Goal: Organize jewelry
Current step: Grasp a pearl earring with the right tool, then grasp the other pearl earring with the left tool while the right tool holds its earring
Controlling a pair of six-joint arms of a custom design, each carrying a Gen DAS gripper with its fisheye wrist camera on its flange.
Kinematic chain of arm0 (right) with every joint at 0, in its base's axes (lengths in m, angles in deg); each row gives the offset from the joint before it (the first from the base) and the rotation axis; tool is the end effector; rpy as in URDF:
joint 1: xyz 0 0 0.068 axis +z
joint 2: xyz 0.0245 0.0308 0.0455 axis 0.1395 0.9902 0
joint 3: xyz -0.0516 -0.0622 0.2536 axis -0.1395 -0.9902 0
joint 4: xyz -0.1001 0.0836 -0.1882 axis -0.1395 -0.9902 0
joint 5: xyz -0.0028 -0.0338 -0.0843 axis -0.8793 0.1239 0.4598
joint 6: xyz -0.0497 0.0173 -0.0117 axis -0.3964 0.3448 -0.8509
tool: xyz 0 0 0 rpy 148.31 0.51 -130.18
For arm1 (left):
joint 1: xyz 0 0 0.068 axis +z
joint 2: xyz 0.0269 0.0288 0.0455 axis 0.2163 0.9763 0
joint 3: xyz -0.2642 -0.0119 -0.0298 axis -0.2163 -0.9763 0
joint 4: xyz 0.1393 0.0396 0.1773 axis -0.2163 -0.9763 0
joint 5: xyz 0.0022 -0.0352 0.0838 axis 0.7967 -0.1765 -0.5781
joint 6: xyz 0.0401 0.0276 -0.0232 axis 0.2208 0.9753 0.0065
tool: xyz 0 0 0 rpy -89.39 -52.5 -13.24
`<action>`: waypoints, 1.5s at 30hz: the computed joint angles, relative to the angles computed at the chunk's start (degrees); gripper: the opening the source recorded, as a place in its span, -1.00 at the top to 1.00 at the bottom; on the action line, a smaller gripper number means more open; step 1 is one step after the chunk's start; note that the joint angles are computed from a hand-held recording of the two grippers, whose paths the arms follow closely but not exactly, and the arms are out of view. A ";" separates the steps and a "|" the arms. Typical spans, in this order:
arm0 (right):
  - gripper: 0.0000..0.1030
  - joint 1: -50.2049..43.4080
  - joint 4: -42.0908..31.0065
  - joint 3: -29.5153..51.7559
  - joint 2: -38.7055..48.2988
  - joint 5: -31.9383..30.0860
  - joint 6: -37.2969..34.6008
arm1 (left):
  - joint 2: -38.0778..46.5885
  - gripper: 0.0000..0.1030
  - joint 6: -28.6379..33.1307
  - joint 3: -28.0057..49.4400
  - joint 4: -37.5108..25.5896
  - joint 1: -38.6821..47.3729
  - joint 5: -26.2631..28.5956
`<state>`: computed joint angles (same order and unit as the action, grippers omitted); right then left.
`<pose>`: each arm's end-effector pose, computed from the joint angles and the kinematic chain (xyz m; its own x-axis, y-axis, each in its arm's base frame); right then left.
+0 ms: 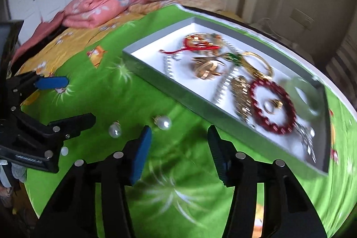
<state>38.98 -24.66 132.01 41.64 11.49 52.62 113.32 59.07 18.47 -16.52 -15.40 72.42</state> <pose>0.3530 0.2156 0.1358 -0.5718 -0.5335 -0.6233 -0.6627 0.7482 -0.0324 0.2869 -0.1399 0.1275 -0.7938 -0.0999 -0.5999 -0.0886 0.9949 -0.0484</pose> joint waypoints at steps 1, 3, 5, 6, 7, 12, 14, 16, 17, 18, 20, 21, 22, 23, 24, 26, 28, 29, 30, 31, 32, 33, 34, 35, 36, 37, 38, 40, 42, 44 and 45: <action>0.07 -0.02 -0.67 1.14 0.65 -0.80 -0.53 | -0.57 -0.95 -0.29 -0.93 1.19 0.36 0.65; 0.13 0.13 -1.17 2.01 1.12 -1.56 -0.89 | -1.25 -0.95 -0.75 -2.26 3.06 0.92 1.85; 0.18 0.34 -1.04 1.97 1.15 -1.51 -1.02 | -1.83 -0.95 -1.30 -3.37 4.65 1.76 3.59; 0.19 0.40 -1.00 1.90 1.12 -1.51 -1.10 | -1.98 -0.95 -1.44 -3.74 5.17 1.97 4.04; 0.23 0.38 -1.09 1.92 1.11 -1.95 -1.34 | -2.14 -0.95 -1.52 -4.02 5.61 2.05 4.33; 0.49 0.83 -0.96 1.39 0.77 -3.05 -2.69 | -2.26 -0.95 -1.07 -4.30 6.34 1.55 4.36; 0.68 1.34 -0.87 1.09 0.54 -3.18 -3.84 | -2.31 -0.95 -0.80 -4.39 6.57 1.51 4.57; 0.68 1.98 -0.02 -0.04 -0.09 -2.11 -4.54 | -2.37 -0.95 -0.65 -4.73 7.14 1.63 5.36; 0.69 2.35 0.69 -1.03 -0.66 -1.10 -4.29 | -2.43 -0.95 -0.52 -4.99 7.53 1.72 5.84; 0.69 2.44 1.52 -2.36 -1.50 -0.31 -3.70 | -2.48 -0.95 -0.27 -5.06 7.67 1.79 6.61; 0.69 2.08 3.55 -5.56 -3.53 -0.33 -2.37 | -2.52 -0.95 0.59 -5.00 7.69 1.36 7.66; 0.69 1.61 5.15 -8.36 -5.36 -0.66 -1.44 | -2.58 -0.95 1.31 -5.02 7.86 0.95 8.45; 0.69 1.27 6.02 -10.00 -6.48 -0.72 -0.91 | -2.57 -0.95 2.04 -4.86 7.64 0.29 8.92; 0.69 0.68 7.32 -12.63 -8.31 -0.62 -0.21 | -2.34 -0.95 2.88 -3.96 6.26 -0.86 8.59; 0.69 -0.14 8.48 -15.23 -10.24 -0.56 0.44 | -1.98 -0.95 3.31 -3.12 5.33 -2.14 7.74; 0.69 -1.93 10.29 -19.24 -13.12 -0.98 1.25 | -1.31 -0.95 3.86 -1.60 4.25 -4.45 6.48; 0.69 -4.67 12.00 -23.13 -16.02 -2.60 2.23 | -0.40 -0.93 3.43 -0.35 4.40 -5.43 6.88; 0.69 -6.06 12.90 -25.13 -17.40 -3.32 2.49 | 0.20 -0.87 2.91 0.20 5.18 -5.74 7.10; 0.69 -6.58 13.48 -26.31 -18.18 -3.34 2.85 | 0.96 -0.79 2.72 0.96 5.77 -5.82 7.73; 0.69 -7.93 14.50 -28.25 -19.24 -3.96 3.09 | 1.79 -0.57 2.76 1.90 5.71 -5.72 8.59; 0.68 -9.23 14.68 -29.46 -19.98 -5.14 3.43 | 2.97 -0.51 2.61 3.71 4.91 -5.84 8.50; 0.68 -10.34 15.04 -30.35 -20.66 -6.37 3.87 | 3.75 -0.47 2.37 5.03 4.06 -6.12 7.86; 0.68 -10.90 15.58 -31.01 -21.15 -6.90 4.18 | 4.71 -0.37 2.38 6.81 2.82 -6.40 7.27; 0.68 -11.32 15.89 -31.29 -21.43 -7.40 4.45 | 5.25 -0.21 2.69 7.75 2.32 -6.39 7.38; 0.68 -11.76 16.15 -31.64 -21.67 -8.05 4.58 | 5.86 -0.14 2.94 8.78 1.78 -6.51 7.20; 0.68 -12.11 16.39 -31.84 -21.78 -8.62 4.79 | 6.38 -0.02 2.99 9.45 1.58 -6.68 6.58; 0.68 -12.20 16.42 -31.93 -21.84 -8.86 4.88 | 6.81 0.08 3.07 9.91 1.60 -6.88 5.84; 0.68 -12.33 16.64 -32.23 -22.08 -9.46 4.71 | 7.39 0.21 3.86 10.17 1.59 -7.94 3.08; 0.68 -12.55 16.85 -32.46 -22.27 -9.92 4.79 | 7.45 0.44 4.21 10.09 1.65 -8.55 2.39; 0.68 -13.09 17.26 -32.77 -22.41 -10.80 5.29 | 7.10 0.60 4.31 9.22 2.34 -8.67 2.09; 0.68 -13.18 17.44 -32.82 -22.36 -10.92 5.53 | 6.86 0.63 4.25 8.75 2.73 -8.48 2.31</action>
